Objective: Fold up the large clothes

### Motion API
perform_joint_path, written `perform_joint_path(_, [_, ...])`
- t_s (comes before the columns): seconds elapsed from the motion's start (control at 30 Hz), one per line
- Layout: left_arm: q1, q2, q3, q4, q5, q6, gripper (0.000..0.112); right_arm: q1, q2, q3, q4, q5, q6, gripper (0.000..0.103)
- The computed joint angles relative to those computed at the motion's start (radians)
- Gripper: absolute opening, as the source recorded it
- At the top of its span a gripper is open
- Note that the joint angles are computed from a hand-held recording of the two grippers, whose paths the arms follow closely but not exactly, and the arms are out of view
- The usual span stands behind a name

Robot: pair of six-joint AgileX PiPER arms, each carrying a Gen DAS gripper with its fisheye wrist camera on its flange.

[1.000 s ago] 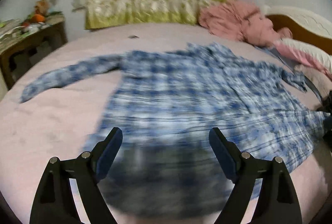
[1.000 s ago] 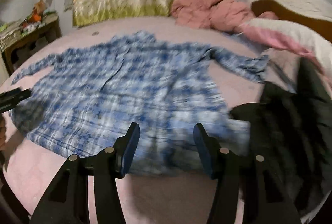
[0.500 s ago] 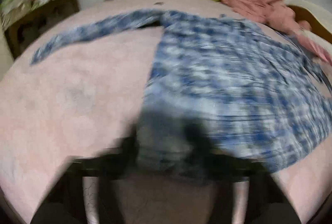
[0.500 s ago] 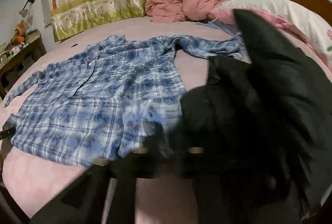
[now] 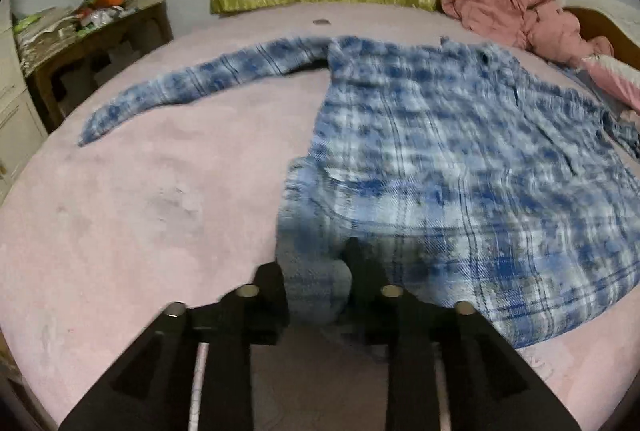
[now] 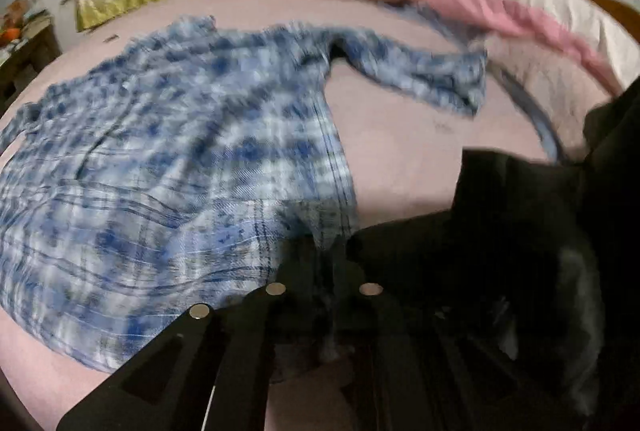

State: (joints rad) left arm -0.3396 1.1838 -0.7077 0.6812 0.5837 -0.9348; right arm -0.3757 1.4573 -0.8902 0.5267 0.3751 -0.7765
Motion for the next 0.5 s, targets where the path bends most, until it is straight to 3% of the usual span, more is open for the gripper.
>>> perform_joint_path(0.07, [-0.029, -0.051, 0.029, 0.091, 0.013, -0.106, 0.068, -0.024, -0.084, 0.064, 0.172, -0.012, -0.18, 0.046])
perform_joint_path(0.17, [-0.121, -0.152, 0.067, 0.191, 0.072, -0.206, 0.073, -0.066, -0.227, 0.172, 0.385, 0.005, -0.41, 0.067])
perform_joint_path(0.2, [-0.147, -0.173, 0.066, 0.193, 0.084, -0.205, 0.079, -0.069, -0.25, 0.185, 0.402, 0.023, -0.427, 0.078])
perform_joint_path(0.3, [-0.284, -0.228, 0.06, 0.231, 0.174, -0.274, 0.085, -0.122, -0.314, 0.229, 0.449, 0.145, -0.457, 0.098])
perform_joint_path(0.4, [-0.433, -0.267, 0.056, 0.245, 0.235, -0.292, 0.089, -0.103, -0.377, 0.301, 0.433, 0.15, -0.454, 0.103])
perform_joint_path(0.5, [-0.636, -0.211, 0.056, 0.425, 0.408, -0.395, 0.091, 0.037, -0.402, 0.338, 0.291, 0.048, -0.389, 0.103])
